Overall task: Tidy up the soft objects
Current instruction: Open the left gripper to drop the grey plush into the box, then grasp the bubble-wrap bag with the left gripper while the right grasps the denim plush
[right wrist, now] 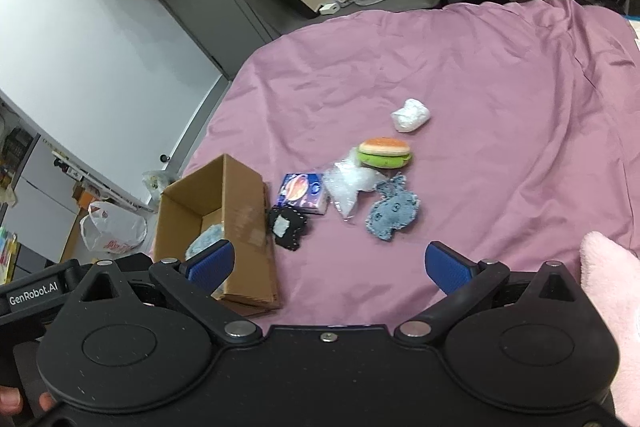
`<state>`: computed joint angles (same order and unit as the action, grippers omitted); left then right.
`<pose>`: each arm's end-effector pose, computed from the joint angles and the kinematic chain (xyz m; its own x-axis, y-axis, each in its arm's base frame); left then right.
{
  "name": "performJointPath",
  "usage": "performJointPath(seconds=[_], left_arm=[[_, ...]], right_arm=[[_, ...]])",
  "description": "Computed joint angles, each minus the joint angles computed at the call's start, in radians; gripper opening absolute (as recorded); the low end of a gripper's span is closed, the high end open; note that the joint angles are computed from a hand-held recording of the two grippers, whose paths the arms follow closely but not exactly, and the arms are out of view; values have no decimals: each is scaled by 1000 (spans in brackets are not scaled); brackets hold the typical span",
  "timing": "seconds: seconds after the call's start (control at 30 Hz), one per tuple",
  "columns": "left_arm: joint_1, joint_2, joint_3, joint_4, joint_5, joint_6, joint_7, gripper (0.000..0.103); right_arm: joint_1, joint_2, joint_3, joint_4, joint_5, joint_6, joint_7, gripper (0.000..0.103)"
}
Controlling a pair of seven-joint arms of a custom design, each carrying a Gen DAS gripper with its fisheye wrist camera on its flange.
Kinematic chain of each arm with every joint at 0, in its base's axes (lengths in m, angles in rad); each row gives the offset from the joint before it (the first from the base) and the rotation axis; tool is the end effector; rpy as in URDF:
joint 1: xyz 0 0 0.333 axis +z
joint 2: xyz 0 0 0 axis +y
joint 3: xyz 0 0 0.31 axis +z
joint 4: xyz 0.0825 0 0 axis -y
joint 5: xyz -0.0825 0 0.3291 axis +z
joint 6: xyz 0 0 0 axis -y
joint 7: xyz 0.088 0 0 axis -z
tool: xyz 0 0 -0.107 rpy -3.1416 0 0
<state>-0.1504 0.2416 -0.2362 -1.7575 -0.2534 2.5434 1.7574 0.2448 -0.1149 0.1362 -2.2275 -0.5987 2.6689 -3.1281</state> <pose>0.5781 -0.2168 0.5098 -0.4150 -0.8903 0.1873 -0.8054 0.2638 -0.5308 0.4568 0.2033 0.5018 -0.5341 -0.7483 -0.3933 -0.5669 0.6622 -0.4901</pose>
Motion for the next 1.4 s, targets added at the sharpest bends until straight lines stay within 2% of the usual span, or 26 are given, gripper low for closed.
performJointPath(seconds=[0.23, 0.57, 0.83, 0.87, 0.93, 1.03, 1.27, 1.4], left_arm=[[-26, 26, -14, 9, 17, 9, 1, 102], [-72, 97, -22, 63, 91, 46, -28, 98], [-105, 189, -23, 152, 132, 15, -68, 75], [-109, 204, -22, 168, 137, 8, -75, 71], [-115, 234, -21, 203, 147, -8, -85, 69], [-127, 281, -18, 256, 163, -23, -100, 67], [-156, 419, -15, 439, 185, -91, -133, 64], [-176, 503, -14, 558, 198, -139, -131, 64]], right_arm=[[-19, -7, -1, -38, -25, 25, 53, 101], [-44, 23, -20, -86, -65, 113, 147, 91], [-57, 64, -52, -116, -58, 187, 183, 80], [-59, 70, -58, -123, -52, 208, 186, 78], [-64, 87, -71, -136, -42, 265, 191, 69], [-62, 117, -86, -137, -6, 304, 178, 64], [-28, 189, -156, -103, -41, 345, 244, 59], [-10, 234, -183, -86, 8, 368, 210, 58]])
